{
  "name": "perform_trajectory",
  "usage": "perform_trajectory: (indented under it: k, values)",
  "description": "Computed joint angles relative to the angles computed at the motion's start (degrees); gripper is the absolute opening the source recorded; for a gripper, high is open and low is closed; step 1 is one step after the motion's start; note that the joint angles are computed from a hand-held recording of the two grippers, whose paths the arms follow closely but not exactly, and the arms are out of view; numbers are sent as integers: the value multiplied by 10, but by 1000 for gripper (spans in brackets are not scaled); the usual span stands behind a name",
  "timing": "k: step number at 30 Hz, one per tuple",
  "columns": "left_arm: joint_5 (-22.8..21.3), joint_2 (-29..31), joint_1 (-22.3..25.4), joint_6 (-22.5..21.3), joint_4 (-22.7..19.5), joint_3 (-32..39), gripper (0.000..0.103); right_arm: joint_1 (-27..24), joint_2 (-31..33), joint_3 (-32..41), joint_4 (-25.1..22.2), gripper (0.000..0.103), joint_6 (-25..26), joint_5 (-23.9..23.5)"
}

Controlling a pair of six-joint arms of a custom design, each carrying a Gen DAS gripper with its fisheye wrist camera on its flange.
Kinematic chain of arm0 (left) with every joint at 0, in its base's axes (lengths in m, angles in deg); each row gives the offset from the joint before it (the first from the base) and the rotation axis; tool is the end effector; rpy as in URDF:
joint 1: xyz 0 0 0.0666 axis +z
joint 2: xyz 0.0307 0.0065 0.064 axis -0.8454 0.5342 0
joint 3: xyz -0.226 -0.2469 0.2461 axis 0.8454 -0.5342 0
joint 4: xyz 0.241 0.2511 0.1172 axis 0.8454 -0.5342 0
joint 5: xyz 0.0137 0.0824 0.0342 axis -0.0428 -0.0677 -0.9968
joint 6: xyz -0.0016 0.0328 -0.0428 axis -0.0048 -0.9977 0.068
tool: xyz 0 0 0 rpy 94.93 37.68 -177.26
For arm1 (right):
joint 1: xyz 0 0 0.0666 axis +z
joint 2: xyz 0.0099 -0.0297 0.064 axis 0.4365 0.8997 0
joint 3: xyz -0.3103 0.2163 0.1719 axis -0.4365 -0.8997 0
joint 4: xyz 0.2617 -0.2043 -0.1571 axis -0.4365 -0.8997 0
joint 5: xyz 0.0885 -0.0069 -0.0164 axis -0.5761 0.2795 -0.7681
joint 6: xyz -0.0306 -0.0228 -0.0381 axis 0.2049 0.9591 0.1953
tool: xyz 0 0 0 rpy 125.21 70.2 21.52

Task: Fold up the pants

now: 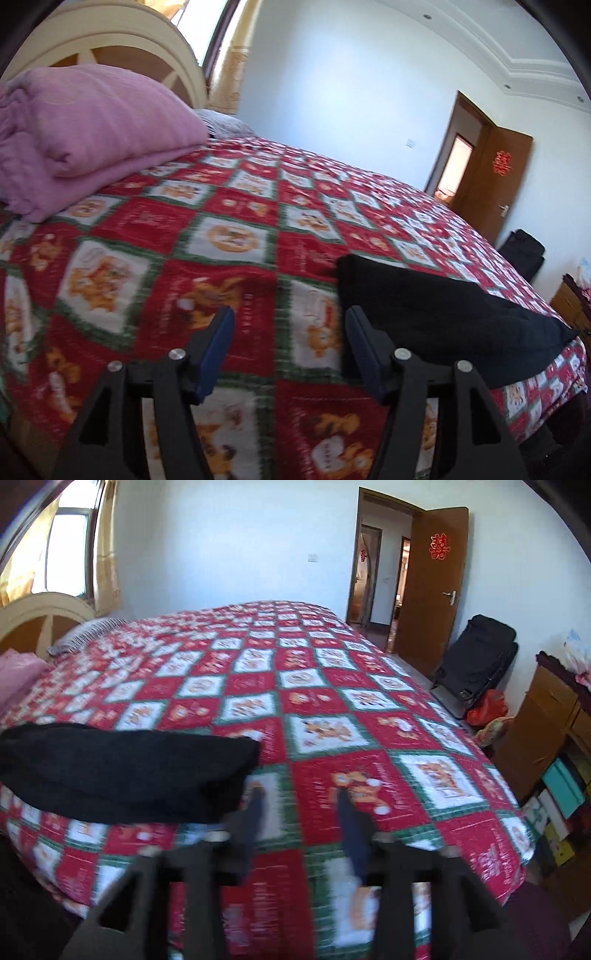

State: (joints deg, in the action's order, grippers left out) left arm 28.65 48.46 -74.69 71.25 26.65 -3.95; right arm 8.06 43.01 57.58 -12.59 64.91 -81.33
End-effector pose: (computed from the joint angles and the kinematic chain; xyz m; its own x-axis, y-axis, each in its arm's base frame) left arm 0.3667 -0.1103 0.2861 -0.5392 -0.2174 -0.8136 0.0505 0.9560 -0.2889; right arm 0.2926 -0.0885 0.3737 -0.6070 0.0138 -0.7946 0.0785 0.9960 -0.0427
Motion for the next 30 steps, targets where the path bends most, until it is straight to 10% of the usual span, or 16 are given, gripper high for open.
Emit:
perform_trajectory:
  k: [6, 17, 24, 30]
  values:
    - [-56, -34, -30, 11, -11, -8, 65, 197, 3, 29, -7, 65, 3, 86]
    - [-124, 50, -122, -25, -72, 71, 70, 503, 201, 92, 19, 65, 74, 212]
    - [-132, 90, -100, -1, -94, 98, 82, 543, 270, 107, 66, 60, 141, 295]
    - [-124, 103, -89, 8, -104, 114, 87, 516, 276, 131, 35, 42, 119, 254]
